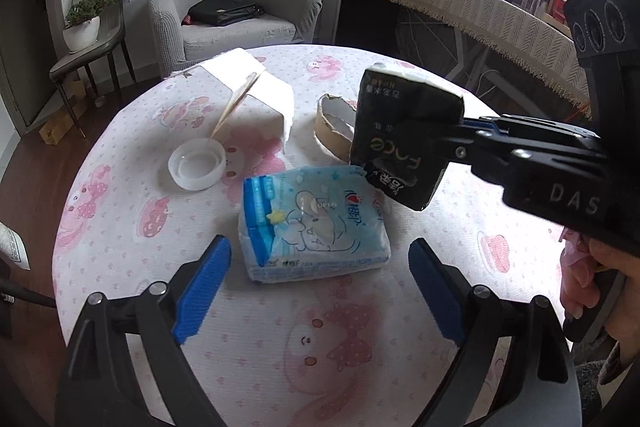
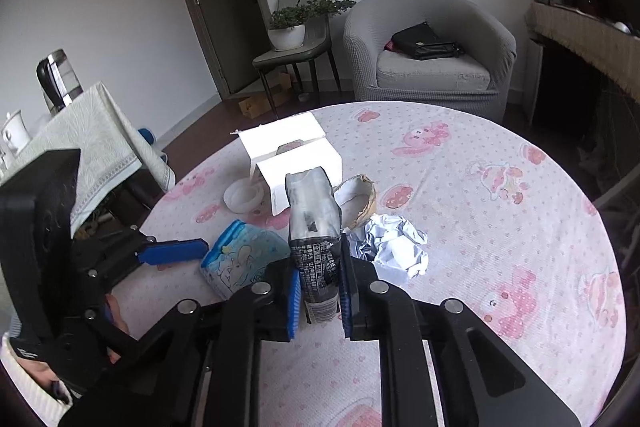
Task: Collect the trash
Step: 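Grasp the black Face tissue packet with the right tool while the left tool grasps the blue tissue pack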
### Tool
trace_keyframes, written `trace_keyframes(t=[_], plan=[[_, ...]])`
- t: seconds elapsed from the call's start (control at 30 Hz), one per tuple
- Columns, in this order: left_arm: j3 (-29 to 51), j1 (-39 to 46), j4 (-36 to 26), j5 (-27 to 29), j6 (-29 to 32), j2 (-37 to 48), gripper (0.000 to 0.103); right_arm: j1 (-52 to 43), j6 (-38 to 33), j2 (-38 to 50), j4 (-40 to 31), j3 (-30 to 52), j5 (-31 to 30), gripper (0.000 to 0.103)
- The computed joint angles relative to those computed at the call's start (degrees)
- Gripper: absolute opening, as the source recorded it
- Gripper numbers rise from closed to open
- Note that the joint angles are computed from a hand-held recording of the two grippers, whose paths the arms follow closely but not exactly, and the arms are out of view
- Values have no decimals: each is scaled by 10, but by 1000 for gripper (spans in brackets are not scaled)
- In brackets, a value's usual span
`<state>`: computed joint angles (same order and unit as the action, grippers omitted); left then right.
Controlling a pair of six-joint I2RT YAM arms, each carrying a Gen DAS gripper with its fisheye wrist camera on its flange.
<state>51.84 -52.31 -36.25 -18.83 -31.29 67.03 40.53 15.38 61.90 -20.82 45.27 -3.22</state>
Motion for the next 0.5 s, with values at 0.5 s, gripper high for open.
trace_keyframes(t=[0.5], plan=[[35,7,-24,-17,-25,47,92,-48,22,-73,43,-37,-59,15]])
